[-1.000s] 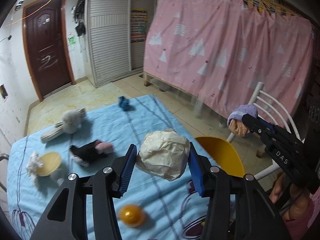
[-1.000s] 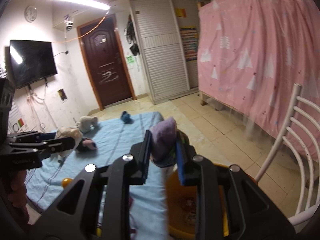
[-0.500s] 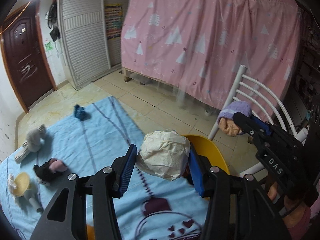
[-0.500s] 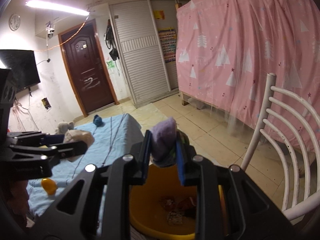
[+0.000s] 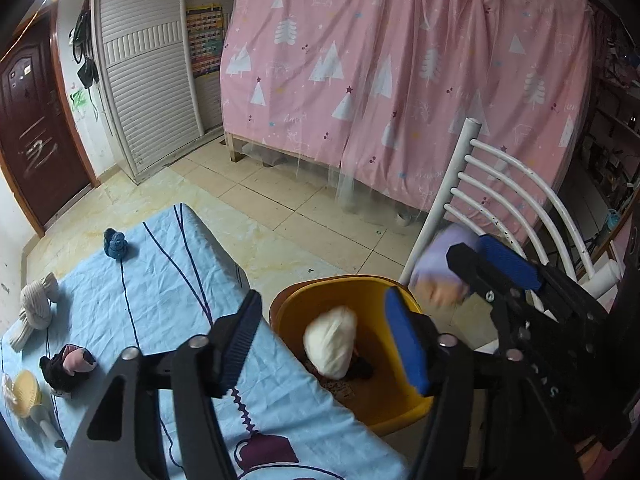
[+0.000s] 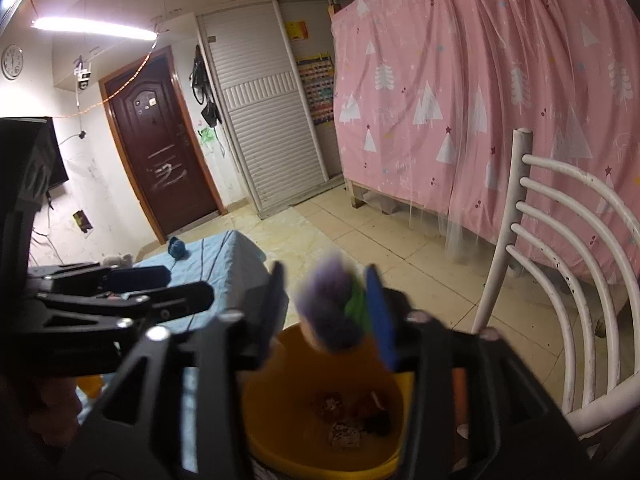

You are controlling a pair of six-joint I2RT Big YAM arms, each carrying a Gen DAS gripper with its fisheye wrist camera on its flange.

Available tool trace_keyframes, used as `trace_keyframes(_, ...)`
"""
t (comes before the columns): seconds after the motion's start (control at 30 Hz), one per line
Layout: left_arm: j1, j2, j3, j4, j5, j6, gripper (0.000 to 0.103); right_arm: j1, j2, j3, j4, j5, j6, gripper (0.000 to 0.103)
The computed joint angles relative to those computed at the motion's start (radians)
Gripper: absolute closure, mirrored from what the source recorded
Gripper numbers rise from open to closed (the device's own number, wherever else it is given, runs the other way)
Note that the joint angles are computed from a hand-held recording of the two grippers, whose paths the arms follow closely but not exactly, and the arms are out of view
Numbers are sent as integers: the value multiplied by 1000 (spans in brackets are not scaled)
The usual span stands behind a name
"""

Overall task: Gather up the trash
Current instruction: 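Carry the paper ball and purple sock to the yellow bin and release both, then move both open tools back over the bedsheet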

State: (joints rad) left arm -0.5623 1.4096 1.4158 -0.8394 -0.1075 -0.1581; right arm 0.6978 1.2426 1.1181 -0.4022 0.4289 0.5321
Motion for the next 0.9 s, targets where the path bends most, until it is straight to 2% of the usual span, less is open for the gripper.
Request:
trace_keyframes(0.27,35,-27,-20,-7,-13,-11,45,13,15,16,-4,-6,1,53)
trace_keyframes(0.53,79,-87,-58,7,-7,-13,45,55,65,91,-31,7,-31,52)
trace_keyframes(0.73,139,-151,-97,17,-5,-12,45,93,124,167,-50,5,-69,46)
trace_keyframes(0.9,209,-208,-134,21,-7,-9,45,121,190,246,-69,-14,-98,46)
